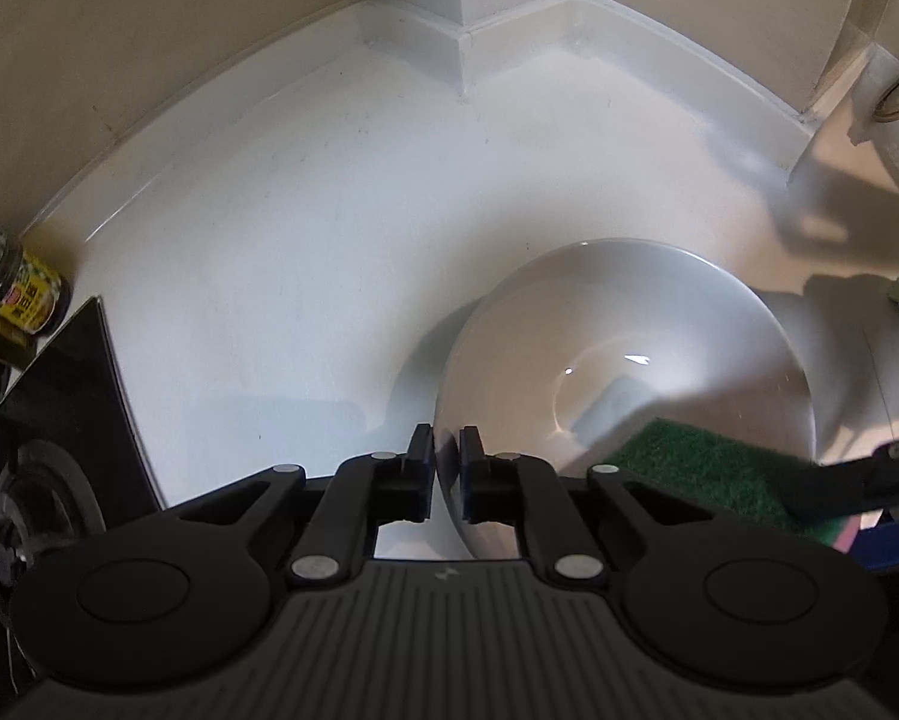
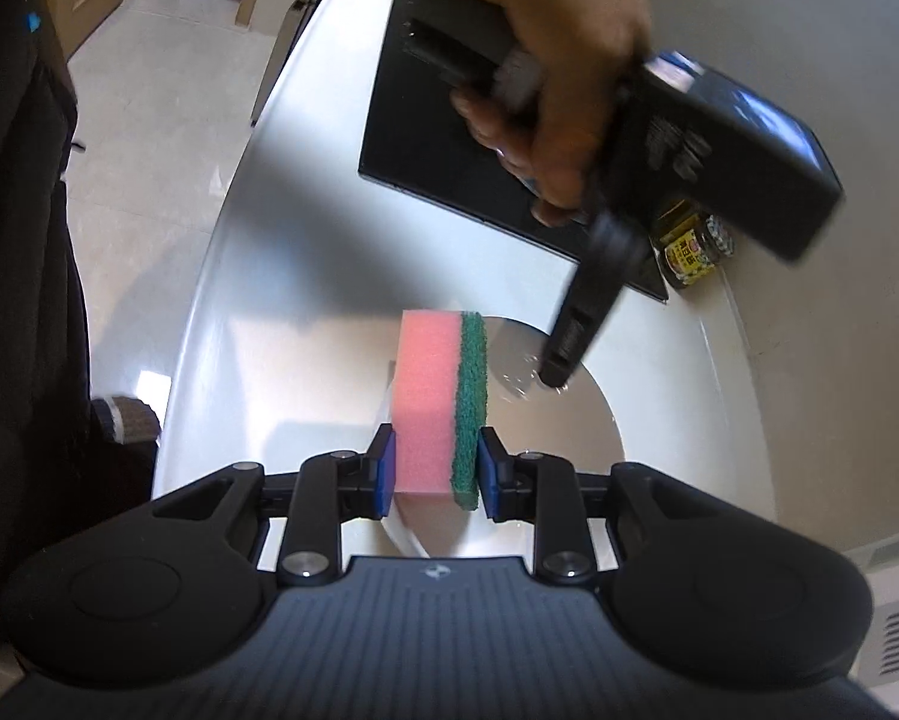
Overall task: Clean bowl
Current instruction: 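Keep scrubbing the bowl's inner wall with the sponge in the right gripper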
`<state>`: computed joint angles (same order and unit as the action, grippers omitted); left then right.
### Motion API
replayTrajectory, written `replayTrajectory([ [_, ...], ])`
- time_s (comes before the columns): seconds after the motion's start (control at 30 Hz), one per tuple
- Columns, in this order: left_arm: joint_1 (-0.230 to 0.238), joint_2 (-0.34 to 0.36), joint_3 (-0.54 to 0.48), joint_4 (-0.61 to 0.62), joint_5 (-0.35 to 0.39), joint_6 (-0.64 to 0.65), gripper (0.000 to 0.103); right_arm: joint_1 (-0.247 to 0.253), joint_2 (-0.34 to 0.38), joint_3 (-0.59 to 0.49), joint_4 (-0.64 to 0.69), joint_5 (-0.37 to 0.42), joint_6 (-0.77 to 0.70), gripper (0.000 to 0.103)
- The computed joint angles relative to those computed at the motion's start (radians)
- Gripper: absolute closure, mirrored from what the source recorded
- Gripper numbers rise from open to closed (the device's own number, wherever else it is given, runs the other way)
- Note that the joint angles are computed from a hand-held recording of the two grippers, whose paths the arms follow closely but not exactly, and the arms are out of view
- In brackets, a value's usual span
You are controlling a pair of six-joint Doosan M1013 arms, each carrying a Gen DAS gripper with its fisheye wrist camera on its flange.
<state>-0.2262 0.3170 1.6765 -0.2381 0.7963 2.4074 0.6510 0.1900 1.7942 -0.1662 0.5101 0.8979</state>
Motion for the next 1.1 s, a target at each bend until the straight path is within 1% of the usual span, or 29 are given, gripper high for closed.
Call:
replayTrajectory([
  [0.07,0.006,0.007,-0.006,-0.031,0.0,0.017,0.094,0.006,-0.005,0.006,-0.066,0.016,-0.007,0.079],
  [0.1,0.011,0.01,-0.008,-0.05,0.0,0.013,0.091,0.008,-0.007,0.009,-0.093,0.02,-0.007,0.079],
  [0.17,0.019,0.008,-0.008,-0.055,0.013,-0.024,0.087,0.008,-0.011,0.015,-0.127,0.027,0.002,0.079],
  [0.27,0.03,0.001,-0.006,-0.046,0.043,-0.072,0.087,0.009,-0.012,0.02,-0.145,0.027,0.025,0.079],
  [0.43,0.054,-0.028,0.025,-0.071,0.078,-0.07,0.087,0.01,-0.009,0.019,-0.144,0.019,0.039,0.079],
  [0.57,0.05,-0.029,0.031,-0.065,0.068,-0.087,0.089,0.006,-0.007,0.014,-0.071,-0.002,0.023,0.079],
  [0.7,0.033,-0.028,0.034,-0.04,0.032,-0.075,0.094,0.015,0.0,0.008,-0.07,-0.019,0.039,0.079],
  [0.83,0.034,-0.01,0.015,-0.063,0.028,-0.046,0.095,0.014,-0.009,0.012,-0.056,0.005,-0.008,0.079],
  [0.97,0.041,-0.001,0.013,-0.113,0.005,-0.068,0.095,0.006,-0.03,0.026,-0.104,0.028,-0.017,0.079],
  [1.03,0.037,-0.01,0.029,-0.11,-0.018,-0.096,0.095,0.004,-0.031,0.029,-0.152,0.039,0.026,0.079],
  [1.1,0.034,-0.022,0.039,-0.085,-0.013,-0.122,0.095,0.004,-0.033,0.032,-0.172,0.041,0.042,0.079],
])
